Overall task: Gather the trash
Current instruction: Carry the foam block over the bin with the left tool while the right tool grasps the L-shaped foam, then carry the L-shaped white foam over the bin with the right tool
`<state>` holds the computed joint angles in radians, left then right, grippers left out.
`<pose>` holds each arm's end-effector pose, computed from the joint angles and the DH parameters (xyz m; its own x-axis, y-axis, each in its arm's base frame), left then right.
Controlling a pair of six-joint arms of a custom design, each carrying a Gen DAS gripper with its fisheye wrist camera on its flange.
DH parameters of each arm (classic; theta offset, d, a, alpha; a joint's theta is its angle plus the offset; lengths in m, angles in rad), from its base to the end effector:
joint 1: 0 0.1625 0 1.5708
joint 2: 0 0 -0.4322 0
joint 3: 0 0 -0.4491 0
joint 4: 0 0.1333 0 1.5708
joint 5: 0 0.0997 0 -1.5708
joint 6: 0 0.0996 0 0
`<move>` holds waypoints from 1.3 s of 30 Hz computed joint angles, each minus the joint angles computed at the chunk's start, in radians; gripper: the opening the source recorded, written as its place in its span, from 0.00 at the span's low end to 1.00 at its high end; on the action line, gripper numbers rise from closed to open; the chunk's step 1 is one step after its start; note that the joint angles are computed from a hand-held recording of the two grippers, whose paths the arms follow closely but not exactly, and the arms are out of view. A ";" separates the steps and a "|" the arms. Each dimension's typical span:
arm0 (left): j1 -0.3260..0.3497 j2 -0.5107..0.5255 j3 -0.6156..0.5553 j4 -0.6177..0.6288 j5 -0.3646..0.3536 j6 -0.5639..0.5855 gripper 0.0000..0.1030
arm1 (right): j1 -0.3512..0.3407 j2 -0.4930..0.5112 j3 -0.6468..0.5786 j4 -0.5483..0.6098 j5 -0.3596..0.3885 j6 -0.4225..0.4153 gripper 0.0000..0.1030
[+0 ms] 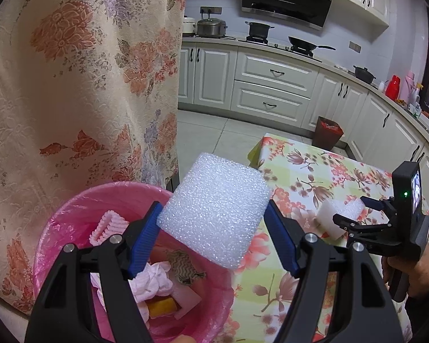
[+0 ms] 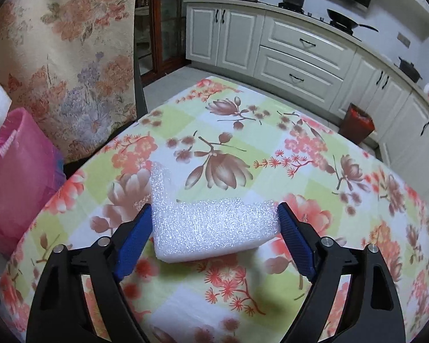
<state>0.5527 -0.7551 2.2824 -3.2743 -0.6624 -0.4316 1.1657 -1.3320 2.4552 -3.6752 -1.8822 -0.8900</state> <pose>-0.2660 -0.4129 -0.0328 -0.7506 0.1933 -0.6318 0.5768 0.6581 -0.4840 -0.0753 -0.4365 0.2077 -0.6578 -0.0137 0.7531 -0.4639 0.7950 -0.3908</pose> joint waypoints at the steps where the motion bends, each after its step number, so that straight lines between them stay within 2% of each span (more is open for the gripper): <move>1: -0.002 -0.003 0.003 0.001 0.003 -0.002 0.68 | -0.001 -0.004 0.002 0.002 0.005 0.002 0.78; 9: -0.024 -0.043 0.036 0.016 0.027 -0.033 0.68 | 0.025 -0.074 0.038 -0.004 0.036 0.024 0.77; 17: -0.057 -0.137 0.106 0.061 0.088 -0.095 0.68 | 0.122 -0.178 0.082 0.016 0.060 0.062 0.77; 24: -0.083 -0.230 0.165 0.137 0.133 -0.167 0.68 | 0.206 -0.230 0.096 0.054 0.057 0.102 0.77; 32: -0.113 -0.319 0.221 0.235 0.161 -0.259 0.68 | 0.296 -0.238 0.100 0.080 0.045 0.124 0.77; 39: -0.128 -0.397 0.254 0.367 0.191 -0.362 0.68 | 0.381 -0.196 0.093 0.093 0.039 0.146 0.77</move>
<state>0.4245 -1.1524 2.5366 -2.9078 -0.4718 -0.7938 1.5466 -1.5283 2.5487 -3.5819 -1.8430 -0.7438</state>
